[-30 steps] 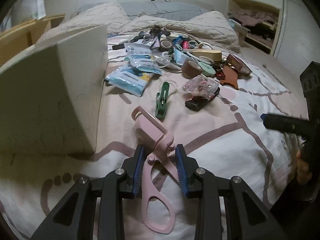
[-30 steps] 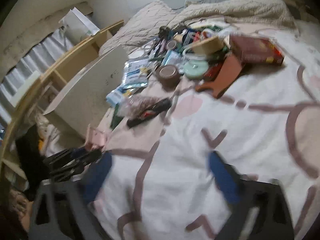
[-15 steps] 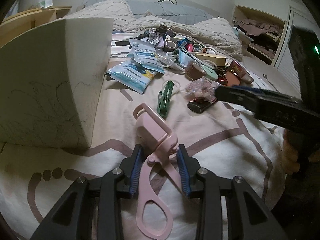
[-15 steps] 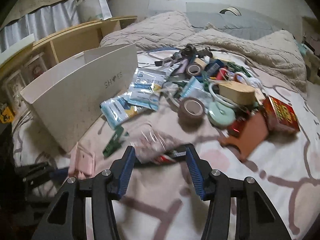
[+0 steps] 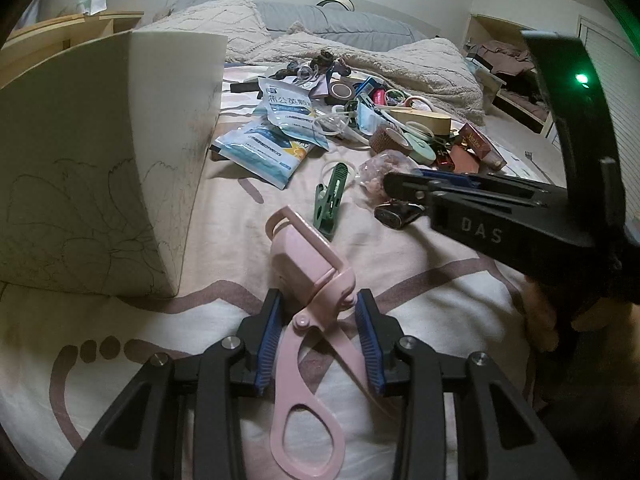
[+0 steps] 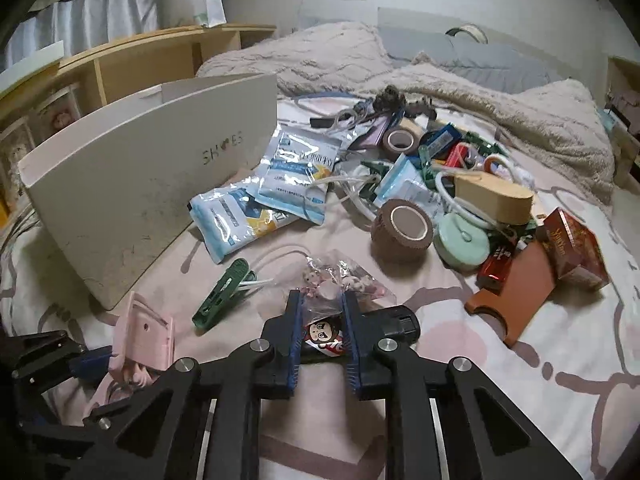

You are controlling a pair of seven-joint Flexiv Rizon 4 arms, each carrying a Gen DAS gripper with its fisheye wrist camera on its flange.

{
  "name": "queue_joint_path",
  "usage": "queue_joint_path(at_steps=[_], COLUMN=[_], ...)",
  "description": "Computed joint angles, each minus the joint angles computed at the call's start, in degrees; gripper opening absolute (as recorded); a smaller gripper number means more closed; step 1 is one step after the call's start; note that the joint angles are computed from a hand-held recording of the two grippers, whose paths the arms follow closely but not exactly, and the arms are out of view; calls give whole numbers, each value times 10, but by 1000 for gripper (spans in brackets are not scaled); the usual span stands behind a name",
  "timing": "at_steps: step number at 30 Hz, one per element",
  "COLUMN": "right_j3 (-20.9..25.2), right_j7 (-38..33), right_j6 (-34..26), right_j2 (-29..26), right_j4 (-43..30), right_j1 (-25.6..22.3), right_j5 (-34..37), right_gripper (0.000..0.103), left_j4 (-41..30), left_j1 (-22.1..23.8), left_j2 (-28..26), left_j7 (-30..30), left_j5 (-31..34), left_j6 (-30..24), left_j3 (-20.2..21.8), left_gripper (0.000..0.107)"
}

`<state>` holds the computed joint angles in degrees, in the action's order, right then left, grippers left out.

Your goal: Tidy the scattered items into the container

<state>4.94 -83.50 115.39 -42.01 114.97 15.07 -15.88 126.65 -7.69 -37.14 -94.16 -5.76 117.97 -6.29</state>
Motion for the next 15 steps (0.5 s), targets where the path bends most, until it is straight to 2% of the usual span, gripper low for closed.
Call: queue_joint_path(at_steps=[4, 7, 15], right_j3=[0, 13, 62], right_j7=[-14, -19, 17], right_j6=[29, 43, 50], right_j2=[13, 30, 67], right_j4=[25, 53, 125], right_j1=[1, -16, -104], right_j5=[4, -8, -85], right_gripper=[14, 6, 5], left_j4=[0, -1, -1], left_j1=[3, 7, 6], left_j2=[0, 0, -1], left_j7=[-3, -6, -11], left_j5=[2, 5, 6], left_j6=[1, 0, 2], left_j3=[-3, -6, -4], left_gripper=[37, 37, 37])
